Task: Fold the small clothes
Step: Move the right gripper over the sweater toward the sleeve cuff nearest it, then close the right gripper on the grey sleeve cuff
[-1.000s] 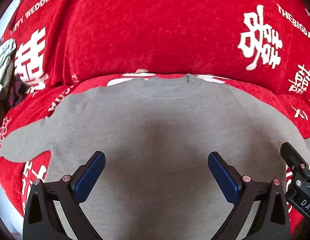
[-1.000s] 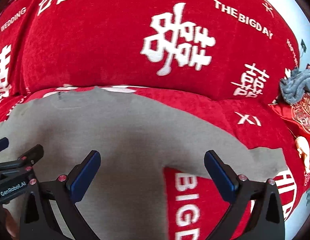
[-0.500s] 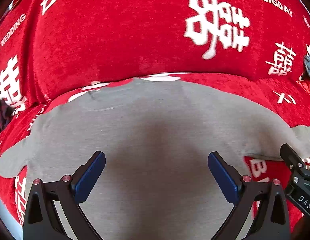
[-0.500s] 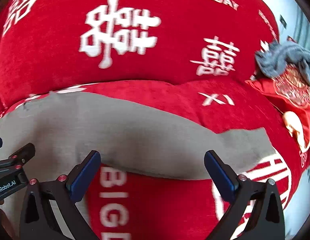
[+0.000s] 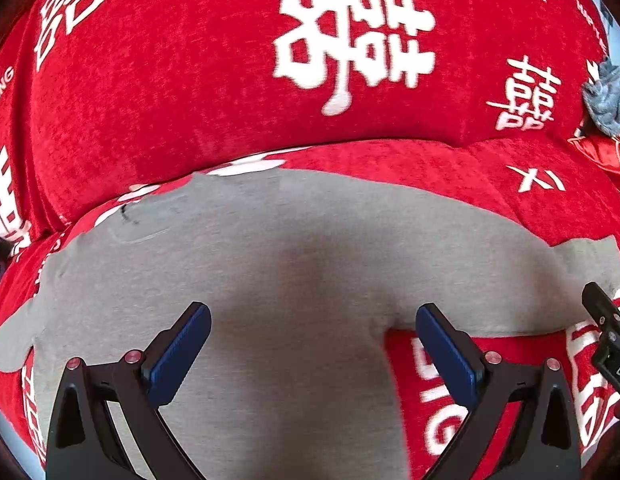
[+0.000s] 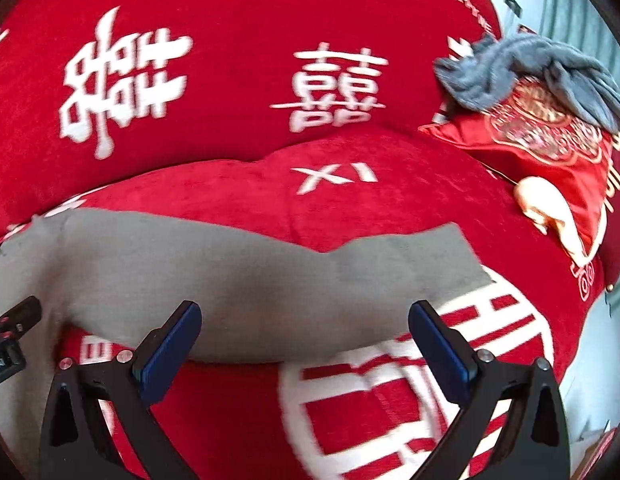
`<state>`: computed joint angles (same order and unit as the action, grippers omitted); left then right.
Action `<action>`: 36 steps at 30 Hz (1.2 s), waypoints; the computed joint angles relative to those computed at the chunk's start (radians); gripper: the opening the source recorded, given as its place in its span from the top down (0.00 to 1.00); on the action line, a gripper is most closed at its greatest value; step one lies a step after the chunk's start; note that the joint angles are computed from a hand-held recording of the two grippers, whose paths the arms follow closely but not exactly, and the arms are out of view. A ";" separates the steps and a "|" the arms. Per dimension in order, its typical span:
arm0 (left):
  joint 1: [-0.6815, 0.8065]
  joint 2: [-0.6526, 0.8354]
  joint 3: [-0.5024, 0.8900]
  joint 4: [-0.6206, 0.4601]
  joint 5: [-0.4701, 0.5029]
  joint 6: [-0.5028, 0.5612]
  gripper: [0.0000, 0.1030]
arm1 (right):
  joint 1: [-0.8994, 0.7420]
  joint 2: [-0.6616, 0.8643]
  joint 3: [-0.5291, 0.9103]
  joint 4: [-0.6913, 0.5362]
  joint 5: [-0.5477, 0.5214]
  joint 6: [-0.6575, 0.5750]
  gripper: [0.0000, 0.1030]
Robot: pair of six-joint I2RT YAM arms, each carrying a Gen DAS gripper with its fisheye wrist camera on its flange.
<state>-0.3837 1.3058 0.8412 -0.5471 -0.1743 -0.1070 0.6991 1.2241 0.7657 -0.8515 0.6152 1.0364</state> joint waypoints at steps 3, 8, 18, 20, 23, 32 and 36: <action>-0.062 0.014 0.004 0.003 -0.026 -0.030 0.00 | -0.045 -0.062 -0.049 -0.004 -0.009 -0.021 0.00; -0.146 0.056 0.021 0.005 -0.057 -0.079 0.00 | -0.121 -0.147 -0.125 0.007 -0.035 -0.057 0.00; -0.301 0.132 0.064 0.004 -0.123 -0.162 0.00 | -0.352 -0.319 -0.264 0.076 -0.137 -0.217 0.00; -0.320 0.145 0.071 0.002 -0.132 -0.172 0.00 | -0.434 -0.327 -0.296 0.133 -0.191 -0.279 0.00; -0.334 0.161 0.080 -0.001 -0.137 -0.184 0.00 | -0.559 -0.298 -0.334 0.240 -0.280 -0.363 0.01; -0.279 0.162 0.074 0.009 -0.129 -0.180 0.00 | -0.606 -0.121 -0.311 0.466 -0.227 -0.530 0.89; -0.186 0.163 0.077 0.019 -0.108 -0.166 0.00 | -0.689 -0.311 -0.369 0.457 -0.361 -0.555 0.93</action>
